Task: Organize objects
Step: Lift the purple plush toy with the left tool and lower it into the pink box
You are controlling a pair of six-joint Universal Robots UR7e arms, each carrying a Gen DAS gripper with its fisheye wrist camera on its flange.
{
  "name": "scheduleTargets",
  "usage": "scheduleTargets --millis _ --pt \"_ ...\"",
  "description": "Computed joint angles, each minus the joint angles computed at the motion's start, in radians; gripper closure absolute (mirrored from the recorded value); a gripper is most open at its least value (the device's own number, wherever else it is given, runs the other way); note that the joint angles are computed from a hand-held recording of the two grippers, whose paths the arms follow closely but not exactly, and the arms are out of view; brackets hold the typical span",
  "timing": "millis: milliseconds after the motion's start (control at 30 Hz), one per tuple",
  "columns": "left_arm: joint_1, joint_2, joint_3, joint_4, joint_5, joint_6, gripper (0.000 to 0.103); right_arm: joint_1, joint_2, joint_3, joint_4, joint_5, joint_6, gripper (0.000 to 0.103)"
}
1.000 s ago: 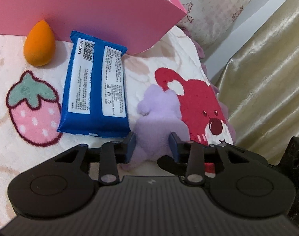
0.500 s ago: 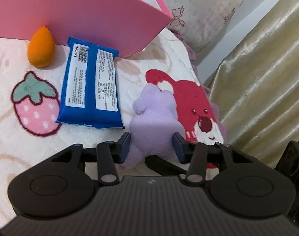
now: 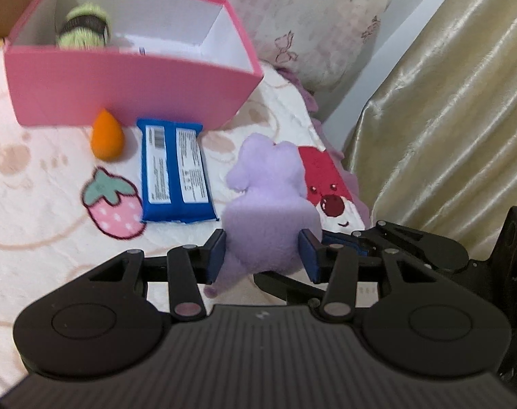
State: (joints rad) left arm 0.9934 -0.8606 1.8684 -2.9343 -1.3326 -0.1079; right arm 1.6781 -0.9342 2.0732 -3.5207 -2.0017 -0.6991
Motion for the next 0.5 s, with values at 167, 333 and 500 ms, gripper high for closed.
scheduleTargets --millis 167,333,500 --pt "-0.036 -0.074 0.023 0.023 0.044 0.012 0.058 0.059 -0.013 -0.021 0.032 -0.012 -0.016 0.047" --pt "-0.06 -0.129 0.019 0.056 0.089 0.011 0.058 0.102 -0.014 -0.06 0.073 -0.013 -0.01 0.047" --pt "-0.064 -0.144 -0.027 0.101 0.109 0.012 0.058 0.129 -0.006 -0.134 0.145 -0.021 -0.038 0.047"
